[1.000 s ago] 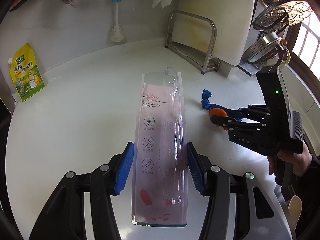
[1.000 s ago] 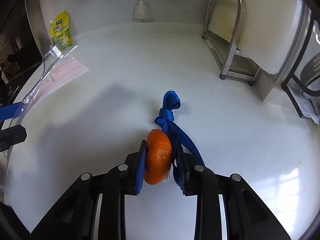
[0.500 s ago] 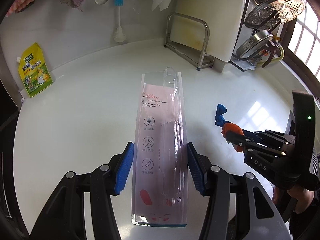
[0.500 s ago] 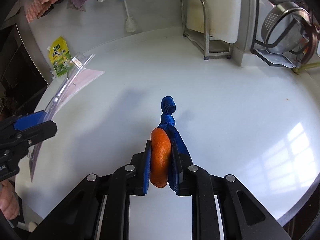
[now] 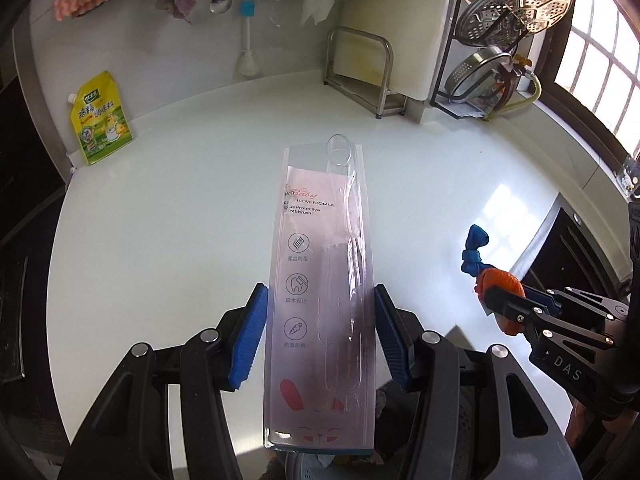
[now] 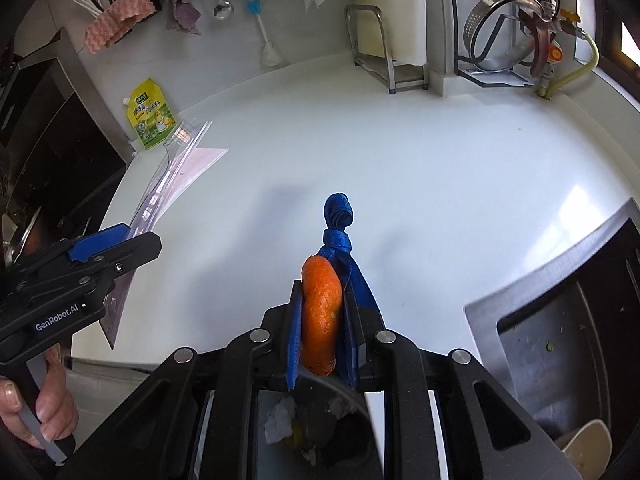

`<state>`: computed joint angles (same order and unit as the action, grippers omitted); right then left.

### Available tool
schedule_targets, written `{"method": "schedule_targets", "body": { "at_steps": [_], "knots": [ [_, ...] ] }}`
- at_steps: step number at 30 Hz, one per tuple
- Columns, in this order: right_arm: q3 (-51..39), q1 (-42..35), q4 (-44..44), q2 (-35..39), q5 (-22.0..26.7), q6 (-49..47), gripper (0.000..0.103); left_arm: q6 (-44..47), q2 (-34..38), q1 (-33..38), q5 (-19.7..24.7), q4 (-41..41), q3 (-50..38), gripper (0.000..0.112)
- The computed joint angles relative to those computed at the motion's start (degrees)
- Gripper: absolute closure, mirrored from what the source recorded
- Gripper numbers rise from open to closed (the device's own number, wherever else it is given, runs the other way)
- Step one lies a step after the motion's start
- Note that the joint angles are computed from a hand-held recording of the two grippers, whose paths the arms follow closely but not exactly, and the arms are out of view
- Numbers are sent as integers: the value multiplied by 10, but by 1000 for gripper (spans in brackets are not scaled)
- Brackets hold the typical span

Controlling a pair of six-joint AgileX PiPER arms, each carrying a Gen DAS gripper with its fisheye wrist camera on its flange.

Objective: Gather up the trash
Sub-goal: 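Carry the package and orange in both tools over the trash bin, then open both tools to drop the package and orange into the bin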

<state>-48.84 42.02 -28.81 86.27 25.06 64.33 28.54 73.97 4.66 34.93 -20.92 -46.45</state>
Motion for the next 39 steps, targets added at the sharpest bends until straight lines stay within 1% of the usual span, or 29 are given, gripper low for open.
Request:
{"method": "schedule_targets", "body": {
  "at_steps": [3, 6, 9, 12, 16, 19, 23, 25, 28, 30, 34, 38, 39],
  "knots": [
    [37, 62, -28, -38, 23, 62, 86, -38, -72, 3, 23, 28, 47, 61],
    [67, 128, -52, -69, 45, 123, 86, -81, -148, 3, 58, 54, 89, 61],
    [91, 201, -94, -93, 72, 203, 86, -137, -229, -18, 88, 88, 129, 61],
    [119, 260, -120, -117, 81, 271, 86, -209, -291, -51, 122, 132, 159, 60],
    [142, 321, -129, -138, 100, 327, 86, -314, -348, -133, 172, 196, 182, 61],
    [150, 360, -128, -147, 123, 361, 86, -356, -380, -178, 204, 222, 191, 60],
    [161, 397, -129, -147, 137, 416, 85, -312, -398, -167, 226, 203, 205, 60],
    [166, 404, -130, -137, 133, 440, 85, -288, -399, -158, 233, 196, 216, 61],
    [173, 405, -131, -115, 109, 474, 85, -234, -400, -124, 241, 171, 233, 61],
    [171, 405, -133, -97, 94, 480, 85, -199, -396, -101, 241, 152, 243, 61],
    [167, 400, -151, -76, 68, 497, 85, -170, -375, -86, 227, 137, 257, 60],
    [153, 396, -151, -64, 69, 488, 83, -181, -375, -89, 225, 145, 254, 59],
    [151, 398, -152, -65, 76, 488, 79, -166, -378, -75, 229, 139, 251, 54]
  ]
}}
